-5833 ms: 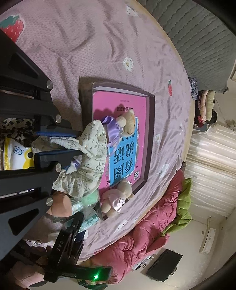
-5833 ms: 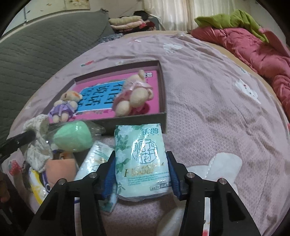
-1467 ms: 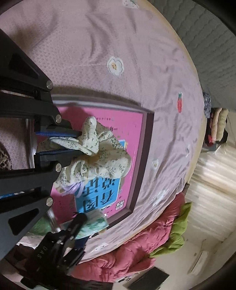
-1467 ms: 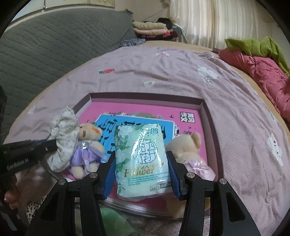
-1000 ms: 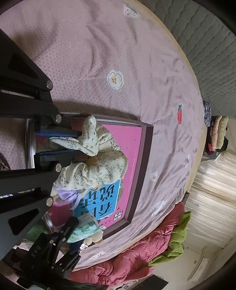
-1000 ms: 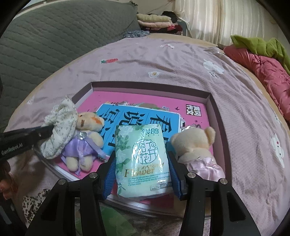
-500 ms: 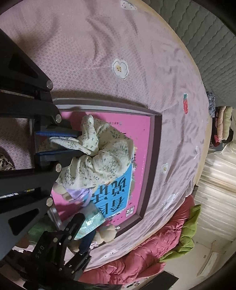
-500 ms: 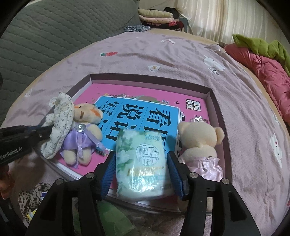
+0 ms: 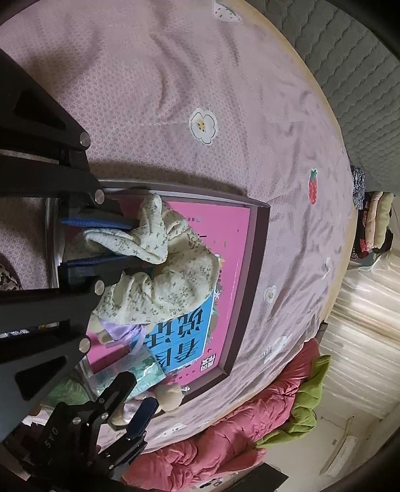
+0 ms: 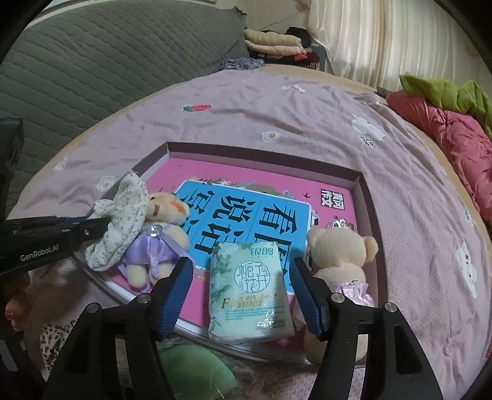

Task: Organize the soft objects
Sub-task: 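Lower the scrunchie and tissue pack into the box and open both tools, then withdraw both open tools from the box toward the loose items on the bed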

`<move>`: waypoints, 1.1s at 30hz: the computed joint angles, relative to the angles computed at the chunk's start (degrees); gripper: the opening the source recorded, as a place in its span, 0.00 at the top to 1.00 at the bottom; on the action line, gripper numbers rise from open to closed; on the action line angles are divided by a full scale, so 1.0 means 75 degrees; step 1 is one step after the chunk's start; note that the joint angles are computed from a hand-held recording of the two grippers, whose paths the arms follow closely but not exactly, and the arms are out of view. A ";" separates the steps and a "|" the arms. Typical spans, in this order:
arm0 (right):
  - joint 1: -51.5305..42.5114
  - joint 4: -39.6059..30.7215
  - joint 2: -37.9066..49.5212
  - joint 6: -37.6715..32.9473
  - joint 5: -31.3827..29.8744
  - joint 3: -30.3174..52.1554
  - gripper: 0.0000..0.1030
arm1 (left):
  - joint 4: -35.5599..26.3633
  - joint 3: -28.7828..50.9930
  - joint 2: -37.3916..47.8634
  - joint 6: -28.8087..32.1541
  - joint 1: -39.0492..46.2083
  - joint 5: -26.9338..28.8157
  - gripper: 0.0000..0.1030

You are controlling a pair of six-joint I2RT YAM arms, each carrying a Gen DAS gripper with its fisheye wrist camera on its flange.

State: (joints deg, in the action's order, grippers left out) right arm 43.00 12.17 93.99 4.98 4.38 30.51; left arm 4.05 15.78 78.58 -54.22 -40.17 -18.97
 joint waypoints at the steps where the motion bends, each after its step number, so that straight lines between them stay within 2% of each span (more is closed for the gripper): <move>1: -0.0006 0.0003 -0.0014 -0.0011 -0.0008 -0.0007 0.35 | 0.0046 -0.0044 -0.0085 0.0011 0.0013 0.0009 0.79; 6: -0.0058 0.0009 -0.0098 -0.0034 -0.0036 -0.0059 0.34 | -0.0064 -0.0128 -0.0452 0.0006 -0.0021 -0.0140 0.64; 20: -0.0135 0.0198 -0.0313 -0.0085 -0.0061 -0.0211 0.32 | -0.0506 -0.0058 -0.0777 -0.0005 -0.0213 -0.0619 0.63; 26: -0.0118 0.0422 -0.0575 -0.0124 0.0021 -0.0382 0.29 | -0.0877 0.0000 -0.1193 -0.0043 -0.0619 -0.1324 0.62; 27: -0.0134 0.0450 -0.0640 -0.0121 0.0018 -0.0417 0.29 | -0.0865 -0.0028 -0.1303 -0.0015 -0.0652 -0.1354 0.62; 30: -0.0165 0.0550 -0.0811 -0.0105 0.0038 -0.0517 0.29 | -0.0891 -0.0095 -0.1607 0.0015 -0.0753 -0.1462 0.50; 33: -0.0184 0.0583 -0.0944 -0.0112 0.0139 -0.0574 0.29 | -0.1081 -0.0050 -0.1719 -0.0027 -0.0904 -0.1694 0.49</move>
